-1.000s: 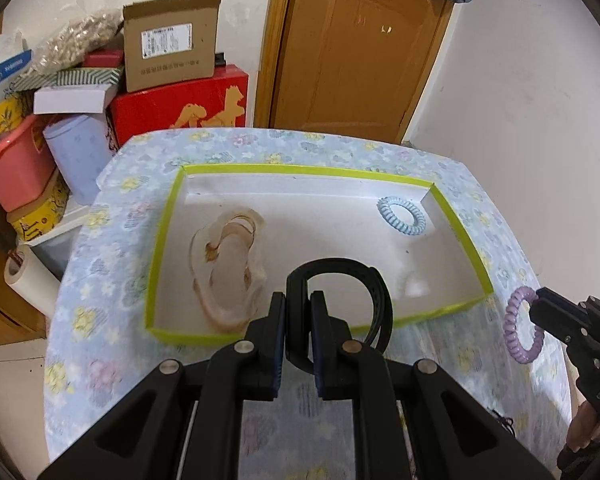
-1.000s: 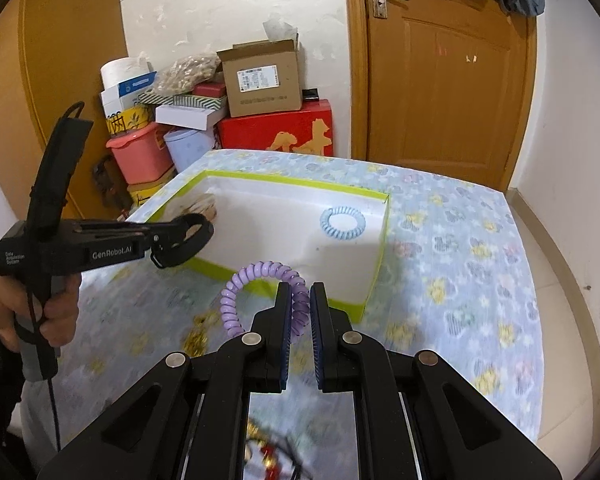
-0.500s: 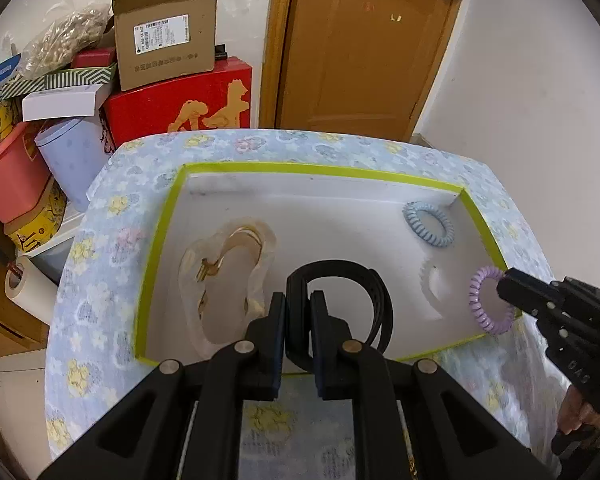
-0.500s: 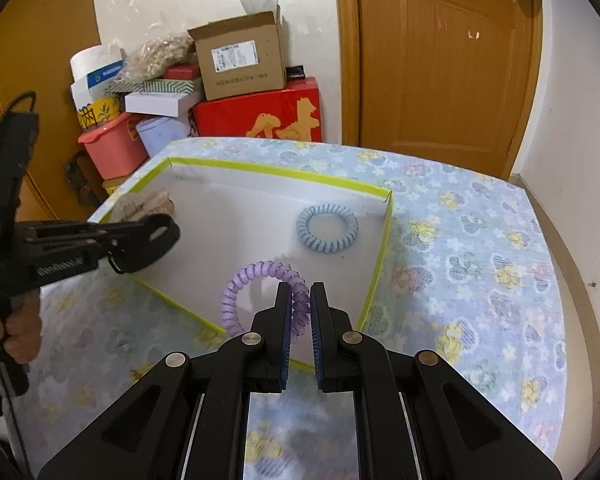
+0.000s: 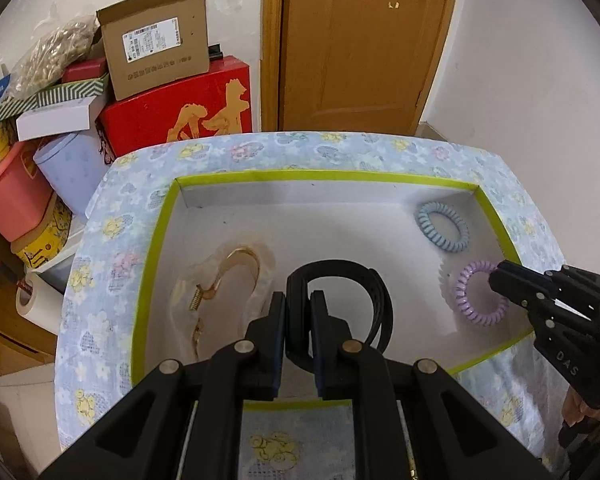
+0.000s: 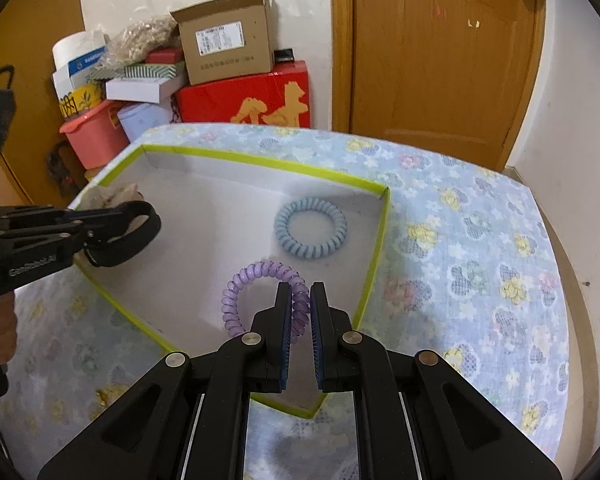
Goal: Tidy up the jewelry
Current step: 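Lower wristband into tray with left tool while right tool releases purple tie there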
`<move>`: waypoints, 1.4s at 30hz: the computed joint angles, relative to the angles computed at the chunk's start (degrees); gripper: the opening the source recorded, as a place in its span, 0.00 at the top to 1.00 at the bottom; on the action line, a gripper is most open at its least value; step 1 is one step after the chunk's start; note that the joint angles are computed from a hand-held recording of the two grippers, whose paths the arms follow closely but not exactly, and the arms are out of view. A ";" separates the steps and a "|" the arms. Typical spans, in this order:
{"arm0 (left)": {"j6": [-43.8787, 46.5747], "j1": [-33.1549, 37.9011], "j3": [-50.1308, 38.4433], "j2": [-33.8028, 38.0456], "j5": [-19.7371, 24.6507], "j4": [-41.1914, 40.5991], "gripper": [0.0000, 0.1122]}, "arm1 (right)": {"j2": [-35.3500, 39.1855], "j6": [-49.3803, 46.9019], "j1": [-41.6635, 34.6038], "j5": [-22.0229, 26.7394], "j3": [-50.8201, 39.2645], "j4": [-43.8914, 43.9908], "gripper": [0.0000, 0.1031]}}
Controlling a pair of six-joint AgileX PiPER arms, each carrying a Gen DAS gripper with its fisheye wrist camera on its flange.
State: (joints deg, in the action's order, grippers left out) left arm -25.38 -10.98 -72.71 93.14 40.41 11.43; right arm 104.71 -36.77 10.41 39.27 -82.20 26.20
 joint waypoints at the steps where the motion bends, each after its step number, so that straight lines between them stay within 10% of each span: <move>1: -0.50 -0.50 0.41 -0.17 -0.09 0.71 0.89 | 0.27 0.34 -0.04 0.33 -0.18 -0.45 0.91; 26: -11.14 -8.32 14.07 -9.95 -0.59 3.22 0.86 | -11.50 -7.34 -3.42 2.20 14.11 -1.07 0.90; 32: -14.72 -10.93 15.39 -11.70 -0.50 6.55 0.85 | -13.70 -11.55 -5.63 3.66 16.29 4.04 0.75; 34: -15.58 -11.58 15.82 -12.71 -0.51 7.49 0.83 | -15.01 -12.01 -6.02 3.50 16.78 5.04 0.56; 42: -21.00 -15.22 18.03 -18.95 1.35 12.18 0.77 | -20.90 -14.24 -9.03 4.50 19.77 8.85 0.56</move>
State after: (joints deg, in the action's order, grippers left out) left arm -46.37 -26.20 -54.68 74.19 41.76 23.61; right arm 83.81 -51.01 1.38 43.78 -62.43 35.05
